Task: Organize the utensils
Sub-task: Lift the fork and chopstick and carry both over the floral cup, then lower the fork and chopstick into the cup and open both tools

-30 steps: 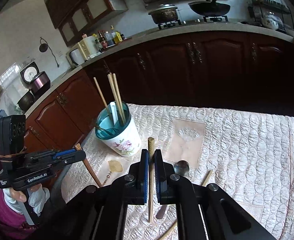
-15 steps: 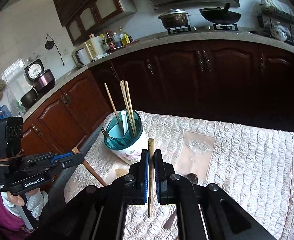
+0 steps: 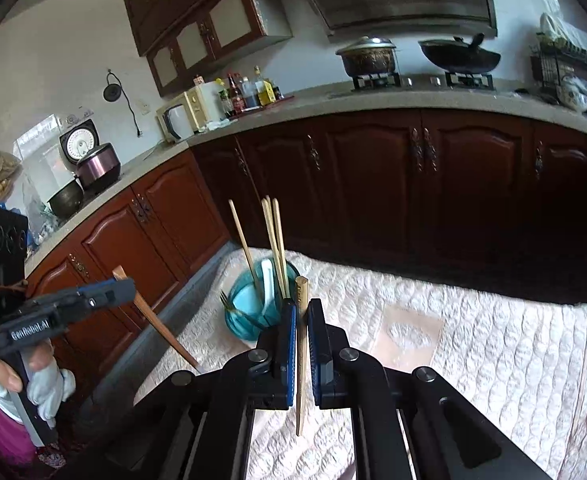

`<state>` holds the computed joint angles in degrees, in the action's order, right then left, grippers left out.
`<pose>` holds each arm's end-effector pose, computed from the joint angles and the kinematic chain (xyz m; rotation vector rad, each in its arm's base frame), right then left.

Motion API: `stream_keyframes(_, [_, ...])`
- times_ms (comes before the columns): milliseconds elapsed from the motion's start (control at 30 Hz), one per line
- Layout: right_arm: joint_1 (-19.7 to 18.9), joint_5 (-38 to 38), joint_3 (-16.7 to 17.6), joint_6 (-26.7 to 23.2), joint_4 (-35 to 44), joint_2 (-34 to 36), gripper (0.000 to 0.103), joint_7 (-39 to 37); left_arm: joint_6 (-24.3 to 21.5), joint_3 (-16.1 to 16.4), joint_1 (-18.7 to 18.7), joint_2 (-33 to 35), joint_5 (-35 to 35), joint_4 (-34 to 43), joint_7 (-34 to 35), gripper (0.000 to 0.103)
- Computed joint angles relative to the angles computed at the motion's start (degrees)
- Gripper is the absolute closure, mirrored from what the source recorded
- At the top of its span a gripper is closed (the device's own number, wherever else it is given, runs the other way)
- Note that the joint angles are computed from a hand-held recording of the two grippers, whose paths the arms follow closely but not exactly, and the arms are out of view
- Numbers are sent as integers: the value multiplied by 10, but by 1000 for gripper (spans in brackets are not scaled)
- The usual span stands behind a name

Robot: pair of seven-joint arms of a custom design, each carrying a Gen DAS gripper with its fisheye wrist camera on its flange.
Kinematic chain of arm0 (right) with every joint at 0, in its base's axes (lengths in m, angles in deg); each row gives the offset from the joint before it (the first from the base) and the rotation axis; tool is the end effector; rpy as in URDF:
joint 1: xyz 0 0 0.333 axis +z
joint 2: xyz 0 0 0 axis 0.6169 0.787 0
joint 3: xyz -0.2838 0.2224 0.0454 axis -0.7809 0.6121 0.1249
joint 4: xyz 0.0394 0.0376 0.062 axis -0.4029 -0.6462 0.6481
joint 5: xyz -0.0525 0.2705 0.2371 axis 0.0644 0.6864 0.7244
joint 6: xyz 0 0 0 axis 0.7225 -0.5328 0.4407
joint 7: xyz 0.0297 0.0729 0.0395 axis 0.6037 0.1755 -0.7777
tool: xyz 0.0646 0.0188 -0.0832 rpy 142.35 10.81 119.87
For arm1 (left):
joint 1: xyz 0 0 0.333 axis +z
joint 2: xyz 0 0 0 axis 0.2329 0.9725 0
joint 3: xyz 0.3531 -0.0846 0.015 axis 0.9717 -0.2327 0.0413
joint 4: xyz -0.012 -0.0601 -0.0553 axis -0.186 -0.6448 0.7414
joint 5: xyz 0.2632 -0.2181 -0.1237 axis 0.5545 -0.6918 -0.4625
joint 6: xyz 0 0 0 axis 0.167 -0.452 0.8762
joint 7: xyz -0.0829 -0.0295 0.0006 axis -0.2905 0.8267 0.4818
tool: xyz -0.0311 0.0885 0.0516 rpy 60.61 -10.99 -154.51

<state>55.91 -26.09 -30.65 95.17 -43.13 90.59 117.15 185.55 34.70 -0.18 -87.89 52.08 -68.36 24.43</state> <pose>0.5678 0.2542 0.5976 -1.8766 1.1550 -0.2671 0.4964 -0.2853 0.6203 -1.8042 1.7364 -1.1873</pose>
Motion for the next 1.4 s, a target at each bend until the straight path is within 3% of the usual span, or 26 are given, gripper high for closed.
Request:
stream_keyframes(367, [8, -83, 8, -9, 131, 69, 98, 57, -28, 19, 20, 22, 70, 82, -46, 94])
stream_keyframes(533, [18, -149, 8, -29, 216, 126, 98, 115, -65, 39, 12, 57, 99, 124, -62, 94])
stream_keyframes(767, [24, -219, 11, -63, 310, 192, 98, 165, -79, 70, 0, 93, 121, 147, -92, 94])
stream_keyframes(1033, [13, -234, 29, -111, 376, 229, 98, 148, -83, 86, -5, 123, 112, 170, -90, 94])
stream_keyframes(1400, [34, -259, 11, -110, 417, 269, 98, 172, -103, 97, -19, 150, 120, 185, -97, 94])
